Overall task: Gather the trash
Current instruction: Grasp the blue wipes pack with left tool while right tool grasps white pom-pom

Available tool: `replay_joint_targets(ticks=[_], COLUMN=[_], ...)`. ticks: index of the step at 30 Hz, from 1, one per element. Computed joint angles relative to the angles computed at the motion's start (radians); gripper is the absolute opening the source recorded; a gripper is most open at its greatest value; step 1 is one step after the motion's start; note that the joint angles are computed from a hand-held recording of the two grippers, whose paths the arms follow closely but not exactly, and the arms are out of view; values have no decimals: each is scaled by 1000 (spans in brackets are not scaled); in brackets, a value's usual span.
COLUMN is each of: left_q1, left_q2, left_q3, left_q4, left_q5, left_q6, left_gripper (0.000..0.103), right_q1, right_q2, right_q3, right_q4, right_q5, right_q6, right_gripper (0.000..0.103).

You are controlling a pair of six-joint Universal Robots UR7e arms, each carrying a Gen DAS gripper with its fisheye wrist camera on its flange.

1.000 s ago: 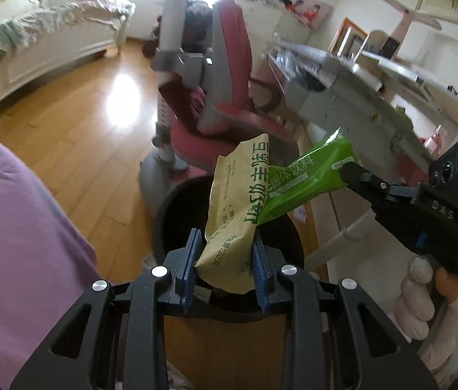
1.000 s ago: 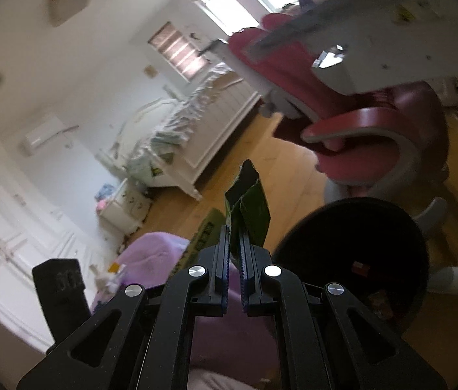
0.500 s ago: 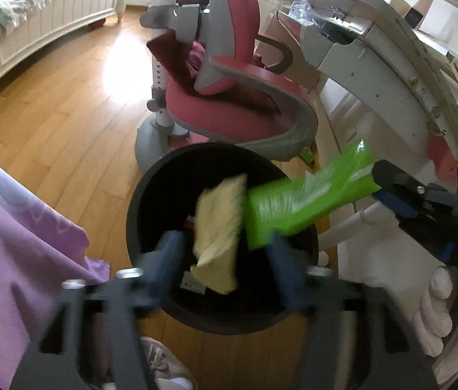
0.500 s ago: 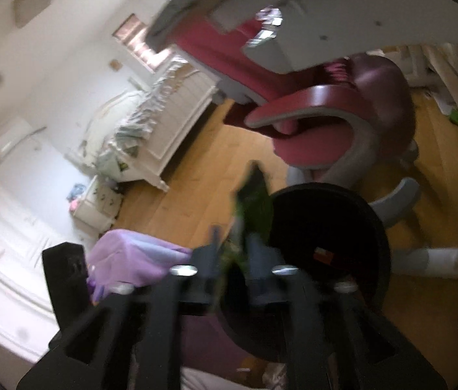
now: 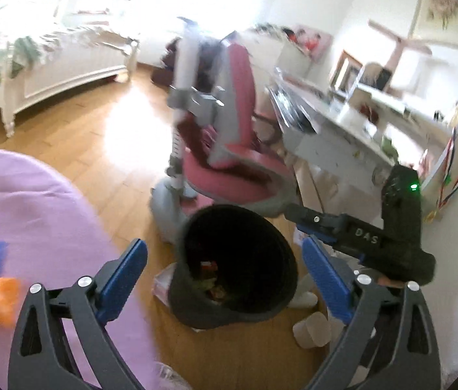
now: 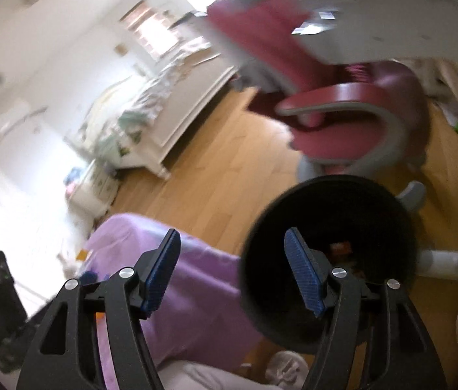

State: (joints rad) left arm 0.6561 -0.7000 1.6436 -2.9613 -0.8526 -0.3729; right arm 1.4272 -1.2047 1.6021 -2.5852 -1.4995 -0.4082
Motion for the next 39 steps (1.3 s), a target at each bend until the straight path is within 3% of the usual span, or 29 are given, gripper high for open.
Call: replay_joint_targets(ticks=[5, 10, 16, 18, 22, 25, 29, 31, 33, 35, 36, 39], left_q1=[-36, -59, -39, -16, 47, 99, 159, 176, 182, 181, 182, 176], left_q2=[-182, -415, -633, -667, -671, -665, -671, -670, -674, -675, -675, -676], left_q3=[240, 503, 625, 639, 613, 595, 570, 563, 568, 570, 572, 586], left_q4=[-35, -6, 406, 413, 372, 294, 290, 298, 274, 273, 260, 218], left_q5=[204, 375, 529, 531, 535, 500, 439, 415, 397, 390, 383, 373], left_q6=[-87, -285, -633, -636, -531, -431, -379, -377, -371, -376, -365, -356], left_gripper=[95, 95, 94, 94, 93, 78, 58, 51, 50, 47, 47, 41], right_q1=[81, 174, 319, 371, 463, 526, 573, 591, 600, 599, 591, 565], right_q2=[32, 68, 156, 210, 327, 445, 587, 656, 709, 740, 738, 676], right_q3=[43, 79, 86, 62, -23, -132, -265, -324, -376, -395, -395, -331], right_q4=[19, 67, 90, 100, 97, 76, 64, 61, 104, 119, 145, 129], right_q5=[-32, -39, -45, -45, -66, -113, -203, -290, -351, -379, -375, -271], right_q6=[-40, -107, -186, -202, -240, -262, -272, -286, -286, -287, -277, -236], right_gripper=[67, 68, 76, 76, 76, 82, 82, 82, 82, 74, 52, 48])
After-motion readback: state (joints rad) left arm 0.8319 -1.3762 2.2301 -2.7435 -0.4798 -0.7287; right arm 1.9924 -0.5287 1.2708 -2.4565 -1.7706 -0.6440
